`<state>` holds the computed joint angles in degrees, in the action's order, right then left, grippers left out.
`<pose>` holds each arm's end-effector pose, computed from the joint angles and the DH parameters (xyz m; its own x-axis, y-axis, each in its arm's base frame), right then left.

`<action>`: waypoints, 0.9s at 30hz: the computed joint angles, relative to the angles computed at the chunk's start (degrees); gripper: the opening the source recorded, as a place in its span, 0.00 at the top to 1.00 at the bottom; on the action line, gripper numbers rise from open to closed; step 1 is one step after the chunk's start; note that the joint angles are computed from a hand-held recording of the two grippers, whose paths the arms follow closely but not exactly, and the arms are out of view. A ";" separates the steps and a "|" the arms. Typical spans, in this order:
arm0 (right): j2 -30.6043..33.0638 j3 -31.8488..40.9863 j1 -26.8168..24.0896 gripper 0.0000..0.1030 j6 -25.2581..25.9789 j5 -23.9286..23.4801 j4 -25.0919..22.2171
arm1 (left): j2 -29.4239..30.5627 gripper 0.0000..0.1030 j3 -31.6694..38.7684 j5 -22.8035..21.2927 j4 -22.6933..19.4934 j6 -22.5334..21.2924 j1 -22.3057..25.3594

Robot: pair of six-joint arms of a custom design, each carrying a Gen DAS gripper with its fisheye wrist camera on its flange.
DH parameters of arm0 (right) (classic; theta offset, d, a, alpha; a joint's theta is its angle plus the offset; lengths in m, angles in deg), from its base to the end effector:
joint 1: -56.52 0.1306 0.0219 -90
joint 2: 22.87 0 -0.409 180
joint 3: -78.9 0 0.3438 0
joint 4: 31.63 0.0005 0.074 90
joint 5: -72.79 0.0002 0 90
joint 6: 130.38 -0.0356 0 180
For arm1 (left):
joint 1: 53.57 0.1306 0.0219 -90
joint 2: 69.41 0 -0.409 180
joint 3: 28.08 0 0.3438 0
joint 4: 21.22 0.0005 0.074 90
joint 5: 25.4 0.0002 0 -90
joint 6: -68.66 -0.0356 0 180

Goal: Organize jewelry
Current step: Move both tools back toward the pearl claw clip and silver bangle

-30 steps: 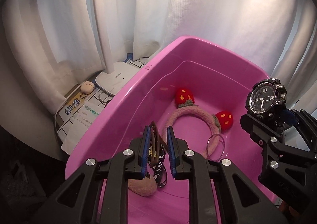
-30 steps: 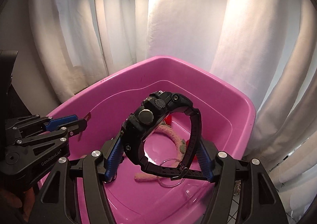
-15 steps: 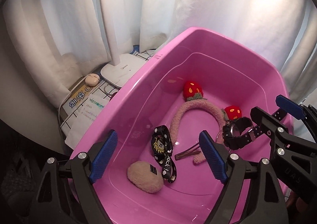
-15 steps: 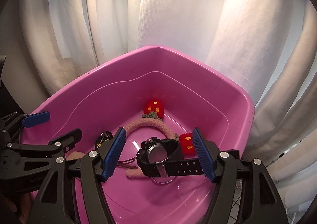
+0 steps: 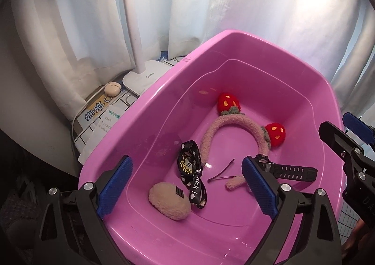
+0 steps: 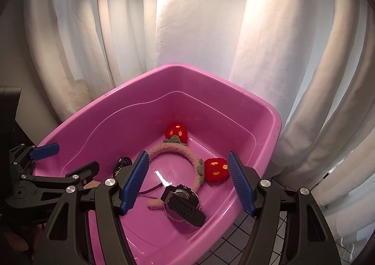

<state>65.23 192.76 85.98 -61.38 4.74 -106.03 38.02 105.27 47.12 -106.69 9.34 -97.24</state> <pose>0.3451 0.1791 0.6083 -0.6965 -0.0117 -0.7174 0.0091 0.9996 -0.0251 0.3746 -0.3435 0.5779 -0.8162 0.1063 -0.5680 0.1536 0.9875 -0.0359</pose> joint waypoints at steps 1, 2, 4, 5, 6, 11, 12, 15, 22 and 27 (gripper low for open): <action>-0.78 -0.65 0.33 0.36 -0.25 0.23 0.50 | -0.27 0.08 -0.18 0.03 0.26 0.31 -0.24; -1.78 -1.43 0.73 0.36 -0.46 0.59 1.00 | -0.59 0.08 -0.35 0.08 0.57 0.54 -0.53; -3.89 -3.21 1.91 0.36 -0.85 2.61 1.96 | -0.93 0.07 -0.23 0.22 1.05 0.87 -1.28; -5.15 -4.23 2.48 0.35 -1.12 3.91 2.34 | -1.15 0.07 -0.19 0.19 1.46 0.98 -1.73; -6.58 -5.44 2.87 0.34 -1.43 4.95 2.79 | -1.39 0.06 -0.12 0.15 1.93 1.09 -2.26; -14.74 -11.88 2.78 0.32 -4.99 9.48 2.16 | -1.16 0.06 2.83 1.26 3.55 0.63 -5.63; -16.56 -13.15 2.24 0.32 -6.10 9.99 1.39 | -0.71 0.06 4.07 1.49 3.64 0.47 -6.48; -21.41 -16.56 -0.52 0.31 -8.81 10.69 -1.44 | 1.60 0.06 9.23 1.97 3.38 -0.32 -9.47; -30.45 -22.69 -12.77 0.31 -8.38 6.33 -4.25 | 11.05 0.06 25.37 2.59 0.61 -2.27 -16.31; -33.71 -26.84 -24.81 0.31 -1.92 -2.08 -2.24 | 19.18 0.06 37.17 2.69 -5.08 -2.52 -19.87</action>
<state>31.52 165.92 61.17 -63.29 2.66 -108.27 57.19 142.44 49.81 -111.77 6.82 -117.11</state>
